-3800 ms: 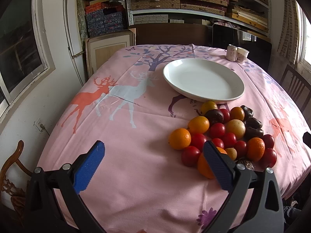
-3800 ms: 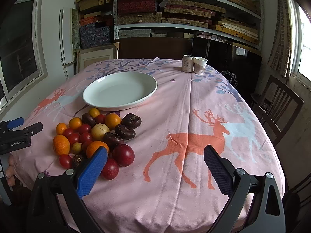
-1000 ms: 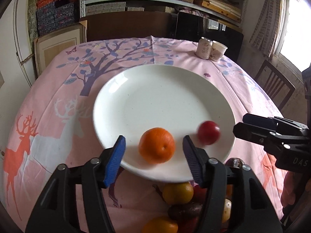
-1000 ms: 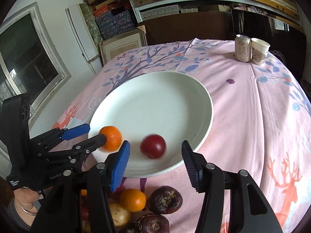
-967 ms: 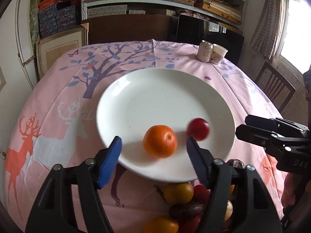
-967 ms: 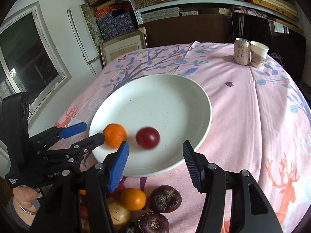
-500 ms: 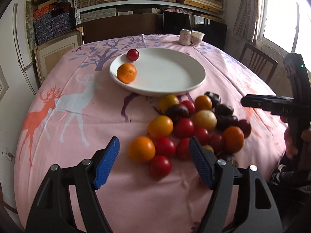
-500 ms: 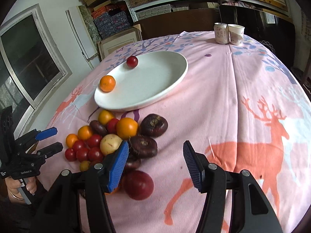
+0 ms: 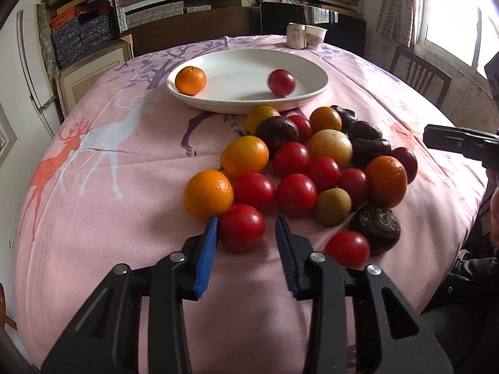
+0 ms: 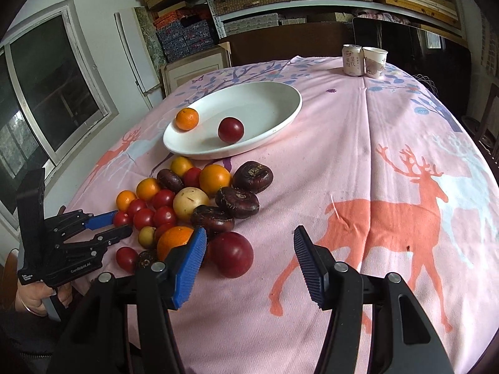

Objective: Organize fruits
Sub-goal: 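Grasp a red tomato with the left tool while the right tool grasps a red plum, then lower the tomato onto the plate with the left tool while the right tool drops its plum there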

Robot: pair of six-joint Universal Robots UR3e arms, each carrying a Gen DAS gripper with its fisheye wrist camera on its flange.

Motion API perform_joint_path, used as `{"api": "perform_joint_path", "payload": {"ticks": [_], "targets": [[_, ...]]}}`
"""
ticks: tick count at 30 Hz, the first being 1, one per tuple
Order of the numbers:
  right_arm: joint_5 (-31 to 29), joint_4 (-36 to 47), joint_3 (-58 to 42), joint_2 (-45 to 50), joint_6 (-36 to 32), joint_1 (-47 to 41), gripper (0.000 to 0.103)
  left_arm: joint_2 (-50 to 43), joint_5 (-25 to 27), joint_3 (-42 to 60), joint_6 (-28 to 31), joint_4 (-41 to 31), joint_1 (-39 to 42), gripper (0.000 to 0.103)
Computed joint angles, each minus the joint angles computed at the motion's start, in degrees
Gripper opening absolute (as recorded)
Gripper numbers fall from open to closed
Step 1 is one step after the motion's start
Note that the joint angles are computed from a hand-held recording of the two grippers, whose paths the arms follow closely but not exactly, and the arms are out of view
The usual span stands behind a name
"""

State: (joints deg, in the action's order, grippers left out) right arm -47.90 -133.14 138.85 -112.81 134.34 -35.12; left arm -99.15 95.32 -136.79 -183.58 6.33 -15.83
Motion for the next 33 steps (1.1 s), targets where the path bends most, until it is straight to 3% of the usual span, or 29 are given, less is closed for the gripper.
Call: {"api": "perform_joint_path", "payload": {"ticks": [3,5,17,19,22,28,33], "targets": [[-0.3,2.2,0.5,-0.5,-1.8,-1.0,0.059,1.8,-3.2,-1.8,0.6,0.3,1.6,0.029],[-0.6,3.0,0.9,-0.4,-2.7,-1.1,0.059,1.8,-0.7,-1.8,0.4,0.9,-0.1,0.029],[-2.5,-4.8,0.8,7.0,1.1,5.4,0.059,8.8,-1.2,-4.5,-1.1,0.5,-0.3,0.028],[-1.2,-4.9,0.7,8.7,0.8,5.3,0.053,8.9,-1.1,-4.6,-1.3,0.5,-0.5,0.028],[0.0,-3.0,0.1,9.2,-0.3,4.7,0.039,9.0,-1.2,-4.7,-1.6,0.7,-0.4,0.028],[0.4,1.3,1.5,3.1,-3.4,2.8,0.039,9.7,-1.7,-5.3,-1.5,0.9,0.3,0.028],[4.0,11.9,-0.4,-3.6,-8.3,-1.6,0.039,11.4,-2.5,-5.4,-1.3,0.3,1.1,0.028]]}}
